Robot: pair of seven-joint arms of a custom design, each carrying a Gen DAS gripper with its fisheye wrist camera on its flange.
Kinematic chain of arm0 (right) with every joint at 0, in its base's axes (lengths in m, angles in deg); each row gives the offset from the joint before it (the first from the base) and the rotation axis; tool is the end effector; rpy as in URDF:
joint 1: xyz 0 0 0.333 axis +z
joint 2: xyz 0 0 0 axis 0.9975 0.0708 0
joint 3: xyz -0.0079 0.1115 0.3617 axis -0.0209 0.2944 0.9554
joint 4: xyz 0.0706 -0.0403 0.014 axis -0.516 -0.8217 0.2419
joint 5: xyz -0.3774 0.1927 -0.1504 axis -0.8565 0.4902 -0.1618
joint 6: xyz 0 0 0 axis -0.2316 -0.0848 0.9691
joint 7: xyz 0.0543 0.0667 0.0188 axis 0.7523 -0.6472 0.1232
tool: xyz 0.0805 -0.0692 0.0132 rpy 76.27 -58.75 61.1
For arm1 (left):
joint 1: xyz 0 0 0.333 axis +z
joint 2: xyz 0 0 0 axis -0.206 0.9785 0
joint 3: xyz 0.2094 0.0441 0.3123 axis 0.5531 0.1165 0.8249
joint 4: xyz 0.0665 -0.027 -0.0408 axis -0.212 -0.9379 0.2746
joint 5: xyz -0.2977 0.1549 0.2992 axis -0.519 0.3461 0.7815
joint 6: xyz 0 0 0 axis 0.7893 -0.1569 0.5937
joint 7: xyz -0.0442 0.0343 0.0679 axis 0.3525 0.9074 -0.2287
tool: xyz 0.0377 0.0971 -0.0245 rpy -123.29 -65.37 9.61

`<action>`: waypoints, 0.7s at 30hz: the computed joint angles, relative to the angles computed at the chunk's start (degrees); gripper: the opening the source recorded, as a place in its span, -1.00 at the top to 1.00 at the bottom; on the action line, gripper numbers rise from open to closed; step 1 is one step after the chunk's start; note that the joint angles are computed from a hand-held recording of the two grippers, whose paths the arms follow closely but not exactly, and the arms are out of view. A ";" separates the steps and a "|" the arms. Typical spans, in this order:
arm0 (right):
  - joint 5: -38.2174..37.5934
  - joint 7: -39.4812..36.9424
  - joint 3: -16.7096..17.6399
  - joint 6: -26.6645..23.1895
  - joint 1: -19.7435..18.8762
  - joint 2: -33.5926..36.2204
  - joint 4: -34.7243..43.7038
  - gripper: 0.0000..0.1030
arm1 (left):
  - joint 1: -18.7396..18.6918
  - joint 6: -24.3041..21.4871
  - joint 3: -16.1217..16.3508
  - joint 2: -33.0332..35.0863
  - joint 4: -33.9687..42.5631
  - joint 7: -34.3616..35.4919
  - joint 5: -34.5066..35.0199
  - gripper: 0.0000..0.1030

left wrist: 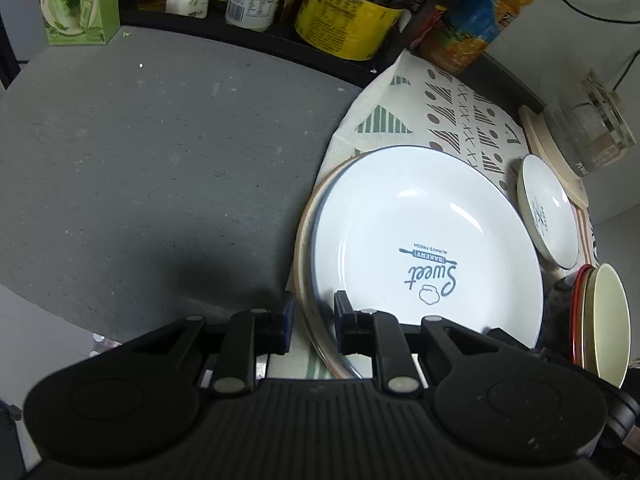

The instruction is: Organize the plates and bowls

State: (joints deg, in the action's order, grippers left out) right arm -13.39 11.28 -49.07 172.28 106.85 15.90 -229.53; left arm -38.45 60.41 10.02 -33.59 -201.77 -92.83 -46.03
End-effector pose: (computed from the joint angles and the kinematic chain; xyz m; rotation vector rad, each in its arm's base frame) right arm 0.4956 0.2082 0.3584 -2.0078 1.6139 0.0449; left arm 0.3844 -0.4067 0.3605 -2.7463 0.9964 -0.5827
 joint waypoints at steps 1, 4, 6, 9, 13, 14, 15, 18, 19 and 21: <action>-0.22 -0.10 0.07 0.29 0.07 0.03 -0.07 0.83 | 0.06 0.29 0.08 0.07 -0.14 -0.45 0.32 0.63; -1.19 0.07 0.21 0.97 0.22 0.15 -0.15 0.82 | 0.09 0.22 0.16 0.32 -0.12 -1.30 1.20 0.61; -2.37 0.71 0.25 1.32 0.25 0.08 -0.25 0.82 | 0.01 -0.21 0.15 0.56 0.17 -1.32 1.41 0.61; -6.30 3.65 0.44 2.13 0.35 -0.26 -0.68 0.81 | -0.02 -0.46 0.29 0.86 0.48 -1.36 1.78 0.61; -13.00 8.10 0.76 4.00 0.67 -0.84 -1.73 0.79 | 0.06 0.06 0.52 1.13 0.46 -1.38 1.40 0.61; -14.39 9.13 0.77 4.22 0.71 -0.89 -1.85 0.78 | 0.05 0.00 0.54 1.18 0.49 -1.46 1.42 0.61; -15.67 10.11 0.79 4.46 0.75 -0.94 -1.98 0.78 | 0.05 -0.05 0.57 1.26 0.54 -1.58 1.54 0.61; -19.86 13.82 0.78 4.72 0.63 -1.07 -2.17 0.77 | -0.02 -0.26 0.64 1.44 0.63 -2.12 1.99 0.61; -22.23 16.14 0.81 4.56 0.40 -1.14 -2.24 0.76 | -0.08 -0.42 0.63 1.48 0.68 -2.27 2.13 0.61; -24.09 18.01 0.69 4.46 0.29 -1.22 -2.39 0.76 | -0.13 -0.52 0.66 1.52 0.68 -2.59 2.34 0.61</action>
State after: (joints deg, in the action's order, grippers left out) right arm -37.48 29.29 -48.39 176.74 107.14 14.68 -231.92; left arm -38.59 59.90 10.68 -32.07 -201.08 -95.42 -43.69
